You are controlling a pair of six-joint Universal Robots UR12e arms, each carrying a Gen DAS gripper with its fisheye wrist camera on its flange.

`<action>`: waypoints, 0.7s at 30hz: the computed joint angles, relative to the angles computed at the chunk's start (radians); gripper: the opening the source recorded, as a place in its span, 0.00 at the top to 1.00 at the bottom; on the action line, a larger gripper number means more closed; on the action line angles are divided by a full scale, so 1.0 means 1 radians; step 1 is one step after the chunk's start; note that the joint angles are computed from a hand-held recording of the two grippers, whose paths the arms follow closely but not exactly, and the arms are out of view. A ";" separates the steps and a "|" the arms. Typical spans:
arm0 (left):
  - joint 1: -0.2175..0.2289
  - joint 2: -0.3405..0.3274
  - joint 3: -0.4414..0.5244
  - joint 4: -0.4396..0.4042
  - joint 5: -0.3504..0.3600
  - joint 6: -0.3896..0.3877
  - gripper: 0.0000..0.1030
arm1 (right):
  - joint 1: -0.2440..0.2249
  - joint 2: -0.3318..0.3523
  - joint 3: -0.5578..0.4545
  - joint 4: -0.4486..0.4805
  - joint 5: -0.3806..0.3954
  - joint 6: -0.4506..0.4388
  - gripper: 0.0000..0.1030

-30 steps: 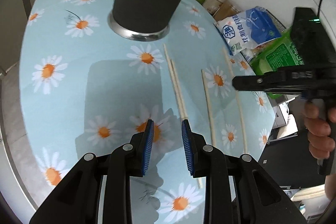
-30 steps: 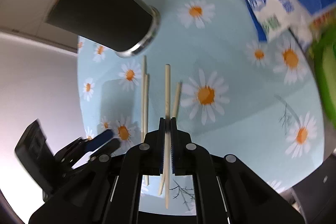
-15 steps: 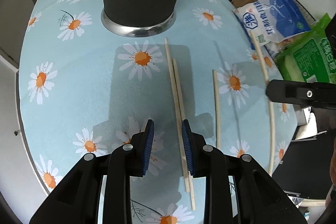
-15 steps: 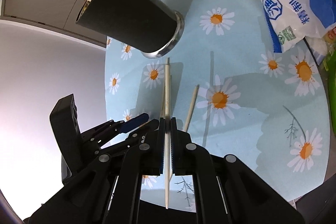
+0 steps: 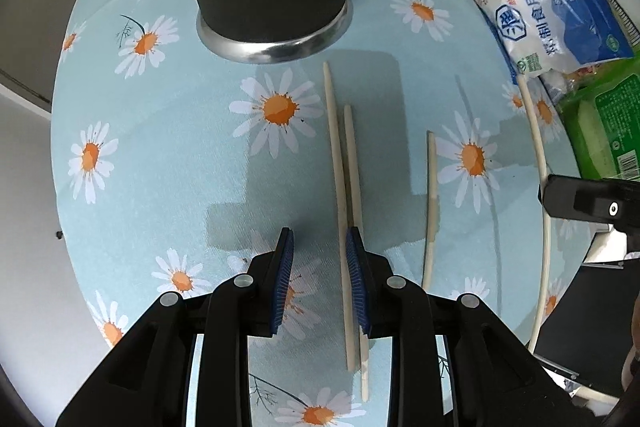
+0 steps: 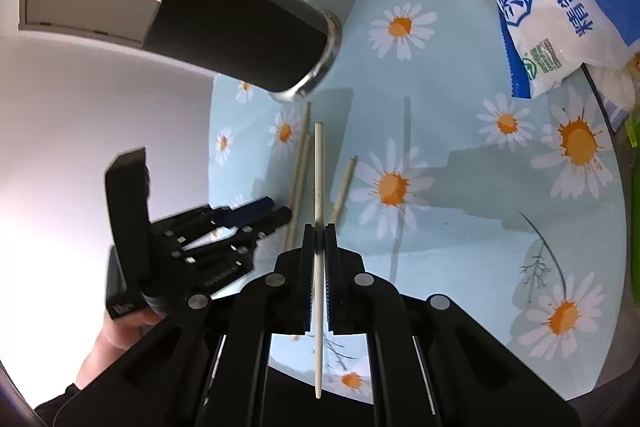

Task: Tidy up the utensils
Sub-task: 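Grasp a chopstick with the left tool while the right tool holds its chopstick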

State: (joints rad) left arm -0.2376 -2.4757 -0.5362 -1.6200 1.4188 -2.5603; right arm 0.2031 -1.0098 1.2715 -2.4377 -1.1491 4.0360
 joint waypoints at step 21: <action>-0.040 -0.125 0.239 -0.138 0.119 -0.104 0.96 | -0.051 -0.015 0.040 -0.016 0.128 -0.084 0.95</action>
State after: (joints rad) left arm -0.2779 -2.6006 -0.2968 -1.7585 1.5374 -2.6645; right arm 0.1518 -1.0246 1.3118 -2.4542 -1.0213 3.9525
